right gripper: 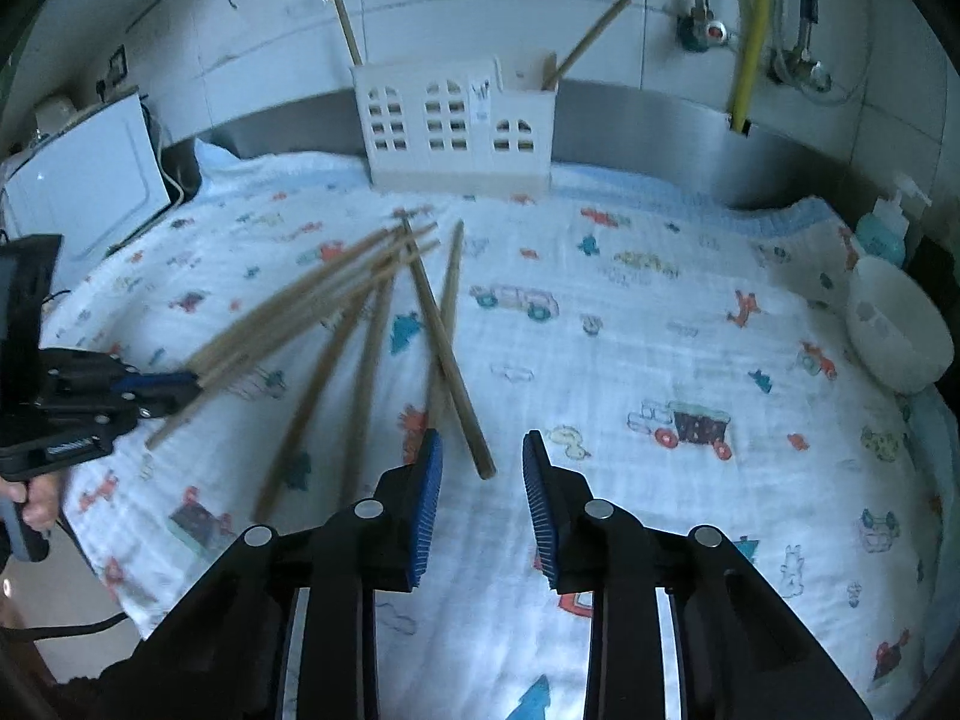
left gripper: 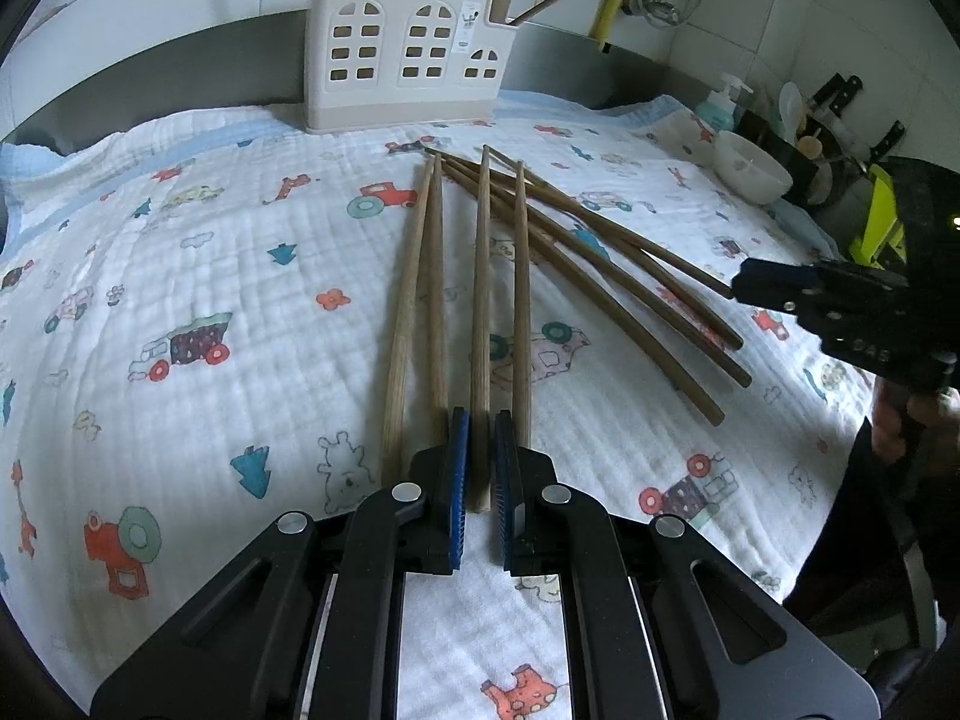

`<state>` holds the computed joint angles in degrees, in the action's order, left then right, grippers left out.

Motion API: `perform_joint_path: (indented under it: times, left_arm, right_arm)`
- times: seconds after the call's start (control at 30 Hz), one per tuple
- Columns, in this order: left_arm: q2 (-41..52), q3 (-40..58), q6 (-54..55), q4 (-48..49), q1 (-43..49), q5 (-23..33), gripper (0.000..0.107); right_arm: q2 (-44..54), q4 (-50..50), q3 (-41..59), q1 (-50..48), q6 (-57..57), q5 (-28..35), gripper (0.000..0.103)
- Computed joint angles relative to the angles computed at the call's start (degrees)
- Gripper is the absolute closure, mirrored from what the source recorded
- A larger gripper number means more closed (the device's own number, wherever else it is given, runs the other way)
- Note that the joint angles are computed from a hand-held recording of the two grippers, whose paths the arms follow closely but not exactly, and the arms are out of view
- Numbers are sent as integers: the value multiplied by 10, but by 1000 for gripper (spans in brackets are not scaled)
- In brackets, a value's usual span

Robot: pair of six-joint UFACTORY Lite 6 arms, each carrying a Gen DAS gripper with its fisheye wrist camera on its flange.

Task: Organize utensils
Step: 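Close the left gripper on a chopstick while the right gripper grasps another, then lift both chopsticks to the white holder and open both grippers to release them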

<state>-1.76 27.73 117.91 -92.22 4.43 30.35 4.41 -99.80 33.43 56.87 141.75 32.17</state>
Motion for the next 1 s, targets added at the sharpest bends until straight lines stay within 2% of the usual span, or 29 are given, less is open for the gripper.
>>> perform_joint_path:
  times: [0.23,0.33,0.47,0.67,0.87,1.0]
  left_arm:
    - [1,0,10,-2,1,4,100]
    - [10,7,1,11,10,14,100]
    - [-11,-11,41,-29,-12,-14,100]
    - [-33,-15,16,-8,-8,-10,102]
    - [-115,-36,-26,28,12,13,102]
    - [-175,-38,-66,56,31,38,102]
  right_arm:
    - [40,-78,7,-30,61,-19,85]
    - [43,-79,9,-30,59,-17,93]
    - [33,-66,6,-20,51,-8,93]
    - [-38,20,-11,21,-14,29,93]
    - [-138,110,-2,60,-121,87,94]
    - [-181,141,22,64,-183,101,96]
